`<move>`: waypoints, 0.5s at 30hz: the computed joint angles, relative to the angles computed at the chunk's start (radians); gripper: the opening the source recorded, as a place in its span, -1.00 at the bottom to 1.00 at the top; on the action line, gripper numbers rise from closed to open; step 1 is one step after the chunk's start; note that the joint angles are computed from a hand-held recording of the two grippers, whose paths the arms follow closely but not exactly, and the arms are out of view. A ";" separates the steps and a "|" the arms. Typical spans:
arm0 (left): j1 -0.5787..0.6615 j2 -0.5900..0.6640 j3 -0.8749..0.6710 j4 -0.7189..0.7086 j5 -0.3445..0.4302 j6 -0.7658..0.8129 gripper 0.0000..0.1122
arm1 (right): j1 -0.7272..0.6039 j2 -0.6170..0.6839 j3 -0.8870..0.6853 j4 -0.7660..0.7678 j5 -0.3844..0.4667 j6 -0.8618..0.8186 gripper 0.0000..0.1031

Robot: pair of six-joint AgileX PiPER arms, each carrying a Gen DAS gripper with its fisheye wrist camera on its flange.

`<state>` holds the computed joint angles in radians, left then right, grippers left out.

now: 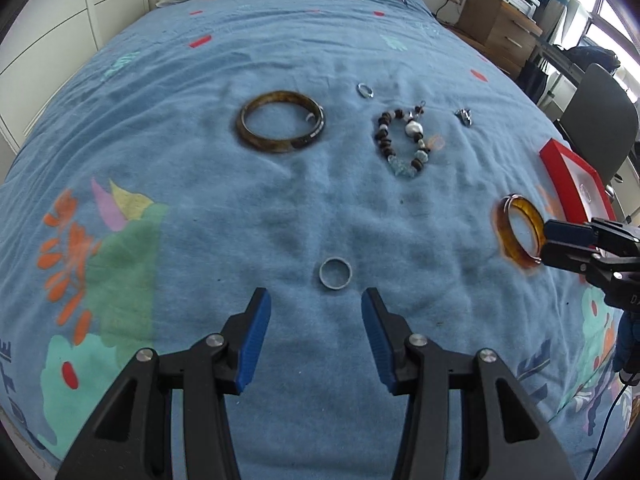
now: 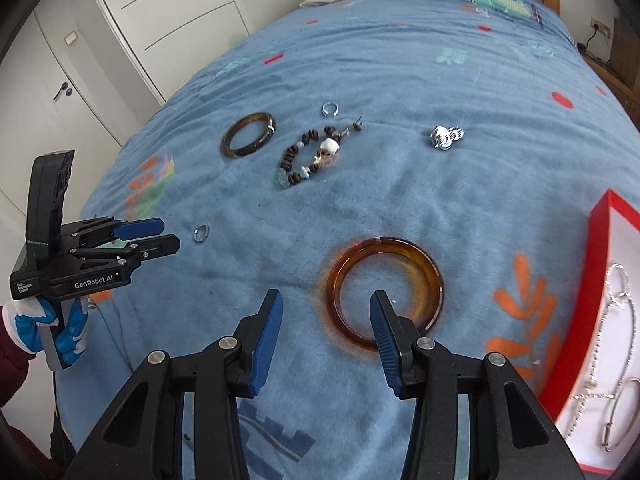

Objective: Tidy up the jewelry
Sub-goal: 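Grasp the small silver ring with the left tool while the right tool grasps the amber bangle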

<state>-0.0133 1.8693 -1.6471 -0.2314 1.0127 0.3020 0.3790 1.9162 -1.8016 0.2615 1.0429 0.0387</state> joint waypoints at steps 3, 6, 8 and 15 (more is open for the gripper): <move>-0.014 0.020 -0.006 0.004 -0.005 0.005 -0.19 | -0.002 0.037 -0.015 0.011 0.001 -0.010 -0.12; -0.024 0.044 -0.017 0.005 -0.008 -0.003 -0.21 | -0.003 0.063 -0.023 0.022 0.005 -0.019 -0.12; -0.026 0.055 -0.018 0.002 -0.018 -0.009 -0.21 | -0.001 0.074 -0.025 0.024 0.005 -0.024 -0.12; -0.028 0.075 -0.017 0.001 -0.042 -0.017 -0.46 | -0.003 0.105 -0.033 0.040 -0.001 -0.035 -0.16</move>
<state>-0.0414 1.9443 -1.6642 -0.2304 0.9706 0.2849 0.3760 2.0208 -1.8347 0.3020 1.0419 0.0035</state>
